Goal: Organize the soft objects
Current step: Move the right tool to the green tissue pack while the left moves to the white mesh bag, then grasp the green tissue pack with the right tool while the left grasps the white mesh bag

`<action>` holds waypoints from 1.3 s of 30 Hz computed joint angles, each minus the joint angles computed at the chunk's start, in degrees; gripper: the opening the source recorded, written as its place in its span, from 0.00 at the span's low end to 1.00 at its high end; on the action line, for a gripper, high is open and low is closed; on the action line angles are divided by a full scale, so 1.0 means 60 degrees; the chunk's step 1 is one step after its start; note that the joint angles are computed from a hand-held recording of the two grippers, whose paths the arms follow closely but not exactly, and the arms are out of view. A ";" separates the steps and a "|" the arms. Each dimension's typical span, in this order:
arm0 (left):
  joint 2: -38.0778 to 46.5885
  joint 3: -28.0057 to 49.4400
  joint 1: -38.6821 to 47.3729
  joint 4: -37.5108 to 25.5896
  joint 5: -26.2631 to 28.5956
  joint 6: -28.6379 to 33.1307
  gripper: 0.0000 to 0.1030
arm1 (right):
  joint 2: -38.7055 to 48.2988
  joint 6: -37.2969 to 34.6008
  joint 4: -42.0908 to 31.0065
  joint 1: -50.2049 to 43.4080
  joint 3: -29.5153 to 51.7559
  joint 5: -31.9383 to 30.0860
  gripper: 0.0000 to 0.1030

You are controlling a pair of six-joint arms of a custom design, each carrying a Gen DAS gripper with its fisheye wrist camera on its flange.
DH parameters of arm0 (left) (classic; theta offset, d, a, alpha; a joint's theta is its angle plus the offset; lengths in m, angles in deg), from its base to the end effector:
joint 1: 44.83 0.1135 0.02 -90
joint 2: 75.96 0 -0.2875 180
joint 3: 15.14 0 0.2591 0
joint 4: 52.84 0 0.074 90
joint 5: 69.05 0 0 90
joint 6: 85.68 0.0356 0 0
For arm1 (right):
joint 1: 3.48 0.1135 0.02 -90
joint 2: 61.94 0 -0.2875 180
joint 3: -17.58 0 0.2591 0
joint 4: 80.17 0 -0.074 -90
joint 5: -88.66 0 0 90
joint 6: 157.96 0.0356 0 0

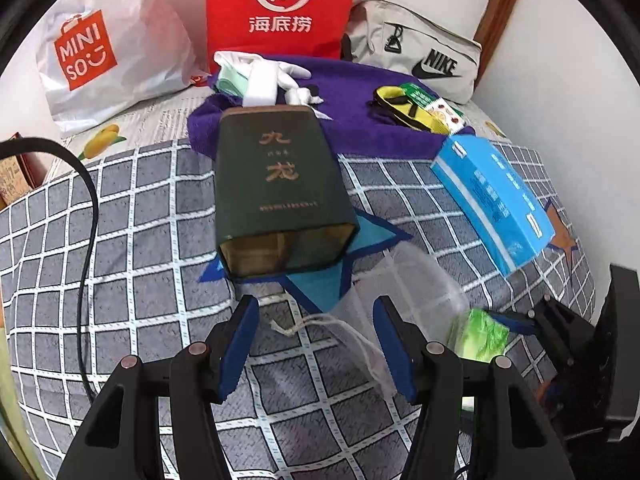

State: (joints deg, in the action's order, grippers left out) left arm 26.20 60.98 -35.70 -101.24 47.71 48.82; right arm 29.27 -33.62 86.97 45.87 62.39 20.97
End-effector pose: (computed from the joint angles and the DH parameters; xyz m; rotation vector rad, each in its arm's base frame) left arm 0.3399 0.0384 0.1789 0.8919 2.5123 -0.4014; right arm 0.1792 0.1880 0.1214 -0.1913 2.4850 0.0908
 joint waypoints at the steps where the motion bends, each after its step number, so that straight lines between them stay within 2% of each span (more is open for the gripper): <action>1: -0.0044 -0.0091 -0.0014 0.0030 -0.0013 0.0061 0.56 | -0.0051 0.0012 0.0120 0.0075 -0.0077 0.0138 0.75; 5: -0.0163 -0.0425 -0.0181 0.0078 0.0041 0.0354 0.56 | -0.0218 -0.0004 0.0217 0.0448 -0.0206 0.0662 0.74; 11: 0.0043 -0.0635 -0.0710 0.0202 0.0111 0.0476 0.56 | -0.0913 0.0329 -0.0815 0.1070 -0.0241 0.1330 0.74; 15: 0.0392 -0.0631 -0.0931 0.0458 0.0112 0.0259 0.56 | -0.1521 0.1103 -0.1611 0.1404 -0.0467 0.1659 0.74; 20: 0.0175 -0.1346 -0.1212 0.1402 -0.0011 0.0527 0.72 | -0.2345 0.2078 -0.2022 0.1559 -0.1002 0.1664 0.74; 25: -0.0080 -0.2119 -0.1674 0.2608 -0.0614 0.0737 0.90 | -0.2888 0.2550 -0.2214 0.1417 -0.1355 0.1538 0.74; 27: -0.0010 -0.2074 -0.1764 0.2675 -0.0692 0.0607 0.93 | -0.2972 0.2599 -0.2214 0.1300 -0.1410 0.1499 0.74; 32: -0.0015 -0.2141 -0.1756 0.2802 -0.0635 0.0631 0.93 | -0.3124 0.2649 -0.2269 0.1259 -0.1467 0.1483 0.74; 33: -0.0055 -0.2240 -0.1748 0.2920 -0.0602 0.0665 0.91 | -0.3148 0.2656 -0.2280 0.1229 -0.1483 0.1477 0.74; 35: -0.0234 -0.2459 -0.1660 0.3049 -0.0446 0.0872 0.82 | -0.3174 0.2662 -0.2281 0.1143 -0.1521 0.1426 0.74; 37: -0.0428 -0.2563 -0.1588 0.2970 -0.0345 0.1083 0.60 | -0.3234 0.2629 -0.2263 0.1042 -0.1574 0.1386 0.74; 39: -0.0573 -0.2637 -0.1555 0.2891 -0.0324 0.1248 0.47 | -0.3245 0.2628 -0.2246 0.0970 -0.1599 0.1335 0.74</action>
State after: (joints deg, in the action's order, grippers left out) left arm 22.76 45.16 -45.04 -83.90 45.77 56.31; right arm 9.80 -17.85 73.50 51.69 52.80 28.98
